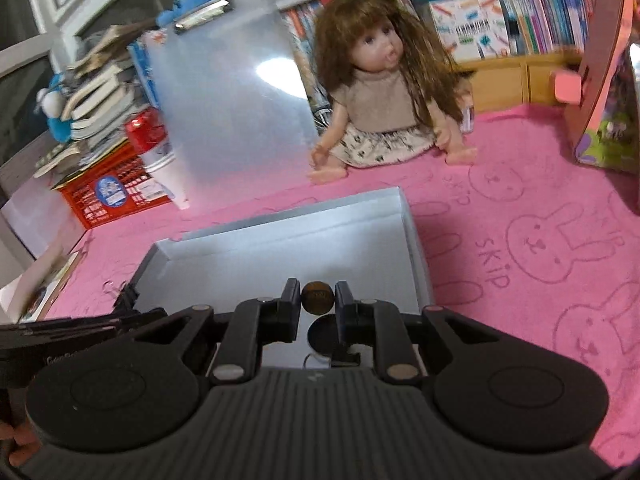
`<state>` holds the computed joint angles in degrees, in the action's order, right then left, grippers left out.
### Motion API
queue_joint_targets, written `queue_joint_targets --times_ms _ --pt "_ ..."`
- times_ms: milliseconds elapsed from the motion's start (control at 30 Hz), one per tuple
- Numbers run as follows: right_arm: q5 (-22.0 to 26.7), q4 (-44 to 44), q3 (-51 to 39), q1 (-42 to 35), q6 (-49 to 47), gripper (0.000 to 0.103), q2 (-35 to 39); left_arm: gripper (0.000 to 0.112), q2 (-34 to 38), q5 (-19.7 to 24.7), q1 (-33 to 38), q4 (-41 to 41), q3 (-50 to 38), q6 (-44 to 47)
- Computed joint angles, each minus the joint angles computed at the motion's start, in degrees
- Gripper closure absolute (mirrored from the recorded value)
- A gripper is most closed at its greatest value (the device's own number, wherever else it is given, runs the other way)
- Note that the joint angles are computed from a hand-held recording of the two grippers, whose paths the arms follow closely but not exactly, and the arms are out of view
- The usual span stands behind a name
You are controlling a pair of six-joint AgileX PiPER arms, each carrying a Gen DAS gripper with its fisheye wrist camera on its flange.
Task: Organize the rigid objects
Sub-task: 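Carry the puck and brown ball into the white box and open both tools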
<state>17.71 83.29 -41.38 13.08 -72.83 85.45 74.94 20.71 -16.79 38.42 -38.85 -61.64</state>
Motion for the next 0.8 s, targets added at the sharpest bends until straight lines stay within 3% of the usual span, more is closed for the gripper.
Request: queue_joint_targets --times_ms 267,467,800 --pt "-2.3 -14.0 -6.1 3.4 14.2 0.081 6.3 0.082 7.3 -2.1 4.9 -2.1 -4.5 3.2" --pt "-4.1 -18.0 -7.8 4.8 17.8 0.081 9.0 0.082 10.2 -2.9 5.7 0.1 -4.9 1.9" --pt "-5.7 -17.0 -8.2 5.5 16.1 0.078 10.9 0.082 12.6 -2.7 3.0 16.4 -4.2 -12.7"
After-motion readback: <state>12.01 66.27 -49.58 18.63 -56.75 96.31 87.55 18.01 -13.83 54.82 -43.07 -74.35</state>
